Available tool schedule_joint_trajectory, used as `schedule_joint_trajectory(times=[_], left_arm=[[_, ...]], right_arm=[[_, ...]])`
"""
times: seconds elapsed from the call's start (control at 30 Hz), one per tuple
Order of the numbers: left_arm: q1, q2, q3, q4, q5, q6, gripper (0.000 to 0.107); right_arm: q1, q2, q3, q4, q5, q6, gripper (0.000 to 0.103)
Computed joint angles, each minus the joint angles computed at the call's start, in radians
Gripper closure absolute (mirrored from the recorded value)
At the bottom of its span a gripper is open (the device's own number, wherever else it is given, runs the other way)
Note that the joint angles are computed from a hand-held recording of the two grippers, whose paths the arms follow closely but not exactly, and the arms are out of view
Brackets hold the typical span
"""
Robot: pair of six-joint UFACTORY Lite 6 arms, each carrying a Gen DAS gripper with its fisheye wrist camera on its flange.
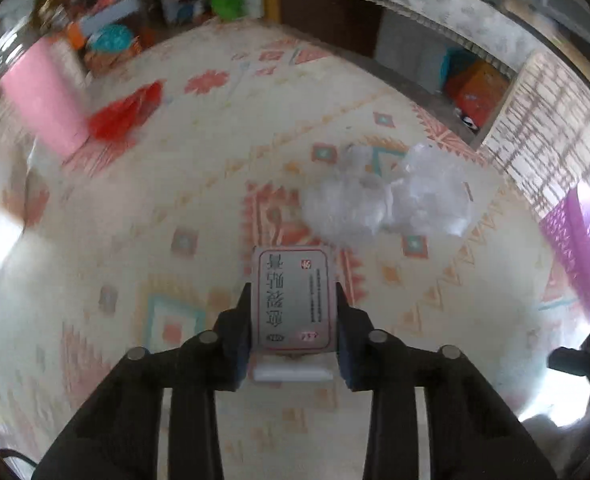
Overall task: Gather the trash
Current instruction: 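Grasp the white medicine box with the left gripper while the right grasps the plastic bag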
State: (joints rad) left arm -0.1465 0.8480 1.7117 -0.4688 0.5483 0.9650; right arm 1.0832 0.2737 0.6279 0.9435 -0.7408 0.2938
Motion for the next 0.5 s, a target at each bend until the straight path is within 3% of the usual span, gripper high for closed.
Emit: schedule_joint_trajectory(times=[0.23, 0.33, 0.4, 0.5], left_arm=[[0.117, -0.37, -0.457, -0.161, -0.113, 0.163, 0.074], [0.198, -0.529, -0.646, -0.314, -0.149, 0.336, 0.073], [0.251, -0.581, -0.722, -0.425, -0.169, 0.456, 0.073], [0.326, -0.562, -0.734, -0.526, -0.115, 0.57, 0.073]], right_arm=[[0.019, 0.018, 0.034, 0.069, 0.006, -0.081, 0.007], [0.004, 0.029, 0.053, 0.049, 0.038, -0.09, 0.007], [-0.021, 0.038, 0.069, 0.024, 0.083, -0.09, 0.007], [-0.049, 0.048, 0.119, 0.076, 0.174, -0.174, 0.007]])
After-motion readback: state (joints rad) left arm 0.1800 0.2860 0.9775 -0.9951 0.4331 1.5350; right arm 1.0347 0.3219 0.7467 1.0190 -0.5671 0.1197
